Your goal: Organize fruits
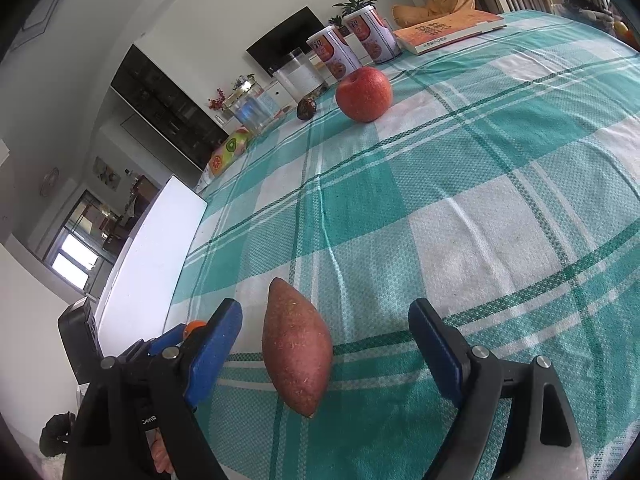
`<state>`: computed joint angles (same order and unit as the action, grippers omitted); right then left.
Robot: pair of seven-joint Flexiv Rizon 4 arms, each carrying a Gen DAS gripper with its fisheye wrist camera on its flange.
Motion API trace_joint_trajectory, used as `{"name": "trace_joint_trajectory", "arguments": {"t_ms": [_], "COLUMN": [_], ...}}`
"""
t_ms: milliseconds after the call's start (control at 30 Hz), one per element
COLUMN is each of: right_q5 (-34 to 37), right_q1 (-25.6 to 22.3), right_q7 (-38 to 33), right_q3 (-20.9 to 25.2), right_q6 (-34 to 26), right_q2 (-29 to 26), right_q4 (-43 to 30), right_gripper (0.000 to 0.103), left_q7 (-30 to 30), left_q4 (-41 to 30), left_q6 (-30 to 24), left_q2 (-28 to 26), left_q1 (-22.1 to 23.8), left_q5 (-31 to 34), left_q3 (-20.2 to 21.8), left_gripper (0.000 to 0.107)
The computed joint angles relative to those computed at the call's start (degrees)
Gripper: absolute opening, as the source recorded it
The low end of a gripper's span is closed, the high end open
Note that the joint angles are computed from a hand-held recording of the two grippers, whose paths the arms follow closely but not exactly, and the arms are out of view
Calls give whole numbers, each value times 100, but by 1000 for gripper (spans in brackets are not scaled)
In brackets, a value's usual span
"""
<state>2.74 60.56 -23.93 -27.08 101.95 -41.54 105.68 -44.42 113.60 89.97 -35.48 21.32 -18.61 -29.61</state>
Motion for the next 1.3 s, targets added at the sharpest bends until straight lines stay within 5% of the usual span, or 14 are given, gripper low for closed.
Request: {"name": "trace_joint_trajectory", "arguments": {"t_ms": [333, 500, 600, 700, 800, 833, 867, 933, 967, 1000, 1033, 1167, 1300], "right_q5": [349, 1613, 1633, 707, -184, -439, -557, -725, -779, -790, -835, -996, -131], "right_q1": [206, 556, 383, 222, 473, 267, 109, -162, -290, -449, -559, -798, -1411], "right_q7": [-17, 119, -123, -702, -1002, -1029, -1068, -1137, -1164, -1216, -1222, -1117, -650], "right_q3": [-238, -524, -292, -39, -274, -14, 184, 494, 643, 821, 938, 1282, 2103], "right_q6": [425, 1103, 921, 206, -1668, -2147, -2549, -3144, -3423, -3626, -3861, -3791, -1952], "right_q2": [-61, -169, -15, 226, 308, 319, 298, 231, 211, 185, 176, 322, 414], "right_q4": [125, 399, 347, 94, -426, -653, -866, -1202, -1327, -1452, -1542, -1372, -796], "right_gripper": [85, 91, 91, 91, 91, 91, 91, 87, 78, 55, 44, 41, 41], "left_q7": [26, 349, 399, 839, 946, 866, 741, 720, 785, 854, 956, 1523, 2043], "left_q4": [8, 96, 105, 277, 178, 66, -81, -151, -96, -39, 58, 525, 828], "left_q6": [-61, -1427, -1414, -637, -414, -510, -727, -874, -827, -818, -785, -1167, -2078], "left_q2": [-8, 45, 254, 361, 341, 329, 332, 338, 370, 421, 483, 937, 1527], "left_q1": [117, 1384, 1027, 648, 270, 51, -240, -417, -408, -402, -333, 322, 749], "left_q5": [-26, -1183, -1012, -793, -780, -768, -734, -855, -958, -1046, -1184, -2067, -2989], "left_q3": [-124, -1442, -1048, -796, -453, -198, 172, 386, 360, 355, 264, -433, -680], "left_gripper": [89, 89, 88, 86, 83, 64, 34, 34, 34, 33, 33, 33, 33]}}
